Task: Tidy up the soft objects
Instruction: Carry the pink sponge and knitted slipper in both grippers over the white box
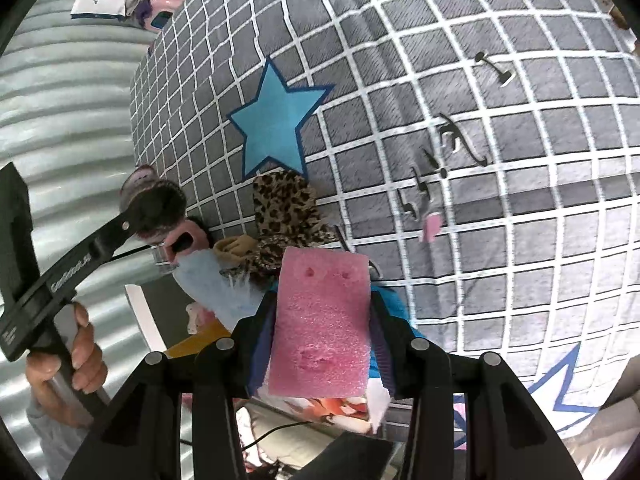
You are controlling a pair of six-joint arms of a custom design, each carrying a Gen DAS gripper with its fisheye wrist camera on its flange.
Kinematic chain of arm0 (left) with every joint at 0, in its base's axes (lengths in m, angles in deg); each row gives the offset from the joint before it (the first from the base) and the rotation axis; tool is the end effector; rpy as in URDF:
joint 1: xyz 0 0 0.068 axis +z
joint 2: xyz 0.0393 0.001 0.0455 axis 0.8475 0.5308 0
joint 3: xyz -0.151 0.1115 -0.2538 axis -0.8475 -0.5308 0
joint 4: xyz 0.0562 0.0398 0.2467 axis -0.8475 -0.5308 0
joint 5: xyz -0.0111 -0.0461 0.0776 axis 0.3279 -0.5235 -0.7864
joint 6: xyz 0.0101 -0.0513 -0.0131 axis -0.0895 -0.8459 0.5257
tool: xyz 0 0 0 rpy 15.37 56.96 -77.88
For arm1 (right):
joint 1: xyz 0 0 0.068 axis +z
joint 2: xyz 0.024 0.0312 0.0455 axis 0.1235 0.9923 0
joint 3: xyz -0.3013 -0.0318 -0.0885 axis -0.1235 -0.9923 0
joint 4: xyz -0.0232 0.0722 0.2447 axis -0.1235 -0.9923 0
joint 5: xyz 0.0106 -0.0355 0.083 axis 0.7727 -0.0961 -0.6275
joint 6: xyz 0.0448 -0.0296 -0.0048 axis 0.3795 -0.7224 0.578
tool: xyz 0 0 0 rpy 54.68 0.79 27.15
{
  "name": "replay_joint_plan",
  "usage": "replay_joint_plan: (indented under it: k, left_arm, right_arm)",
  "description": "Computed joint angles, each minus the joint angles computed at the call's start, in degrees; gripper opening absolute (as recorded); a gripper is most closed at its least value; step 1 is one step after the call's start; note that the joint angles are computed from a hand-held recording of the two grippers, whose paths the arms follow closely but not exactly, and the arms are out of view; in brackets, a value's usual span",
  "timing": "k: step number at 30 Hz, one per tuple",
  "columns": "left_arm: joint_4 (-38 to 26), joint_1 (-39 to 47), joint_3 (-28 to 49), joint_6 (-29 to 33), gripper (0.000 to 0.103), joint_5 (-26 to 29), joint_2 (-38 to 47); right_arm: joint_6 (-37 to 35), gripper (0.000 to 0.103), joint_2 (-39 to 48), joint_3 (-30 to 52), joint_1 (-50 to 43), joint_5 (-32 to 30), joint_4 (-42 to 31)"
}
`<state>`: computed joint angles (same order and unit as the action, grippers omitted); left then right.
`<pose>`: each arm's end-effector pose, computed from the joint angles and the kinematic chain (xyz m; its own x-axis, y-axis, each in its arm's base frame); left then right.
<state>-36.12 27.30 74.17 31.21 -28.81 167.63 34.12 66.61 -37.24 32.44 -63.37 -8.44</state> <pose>0.3261 -0.1953 0.2783 -0.6533 0.7570 0.0079 0.7556 0.6527 -0.0550 0.1016 0.0625 0.2278 -0.6444 0.7189 0.2607 0.7224 0.4604 0.5159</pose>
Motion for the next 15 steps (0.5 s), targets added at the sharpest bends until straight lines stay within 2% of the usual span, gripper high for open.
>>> replay_joint_plan:
  k: [1, 3, 4, 9, 10, 12, 14, 15]
  left_arm:
    - [-2.6, 0.7, 3.1, 0.9, 0.052, 0.2, 0.5]
    - [-3.7, 1.2, 3.7, 1.5, 0.052, 0.8, -1.3]
    - [-2.8, 0.8, 0.6, 1.5, 0.052, 0.9, -3.5]
    - [-3.7, 0.9, -2.9, 2.8, 0.052, 1.2, -10.1]
    - [-5.9, 2.2, -1.7, 4.3, 0.052, 2.0, -11.3]
    - [-3.6, 1.7, -6.4, 4.0, 0.052, 1.5, -14.2]
    - [-4.9, 2.5, -7.1, 4.9, 0.052, 1.7, -16.4]
    - [-3.6, 2.8, -10.0, 5.3, 0.052, 1.7, -18.6]
  right_arm:
    - [-0.3, 0.046, -0.5, 0.6, 0.3, 0.7, -1.3]
    - [-0.9, 0.046, -1.7, 1.9, 1.1, 2.2, -4.4]
    - [-1.3, 0.046, -1.9, 2.6, 1.5, 3.0, -5.9]
    - [-1.8, 0.046, -2.5, 5.7, 5.3, 7.0, -11.3]
    - [-1.2, 0.046, -2.6, 6.0, 6.5, 7.7, -11.8]
    - [0.4, 0.046, -3.3, 6.3, 9.0, 9.0, -12.8]
    - [2.8, 0.046, -3.9, 6.3, 12.4, 10.6, -13.3]
    - [3.9, 0.046, -4.0, 6.4, 14.1, 11.3, -13.5]
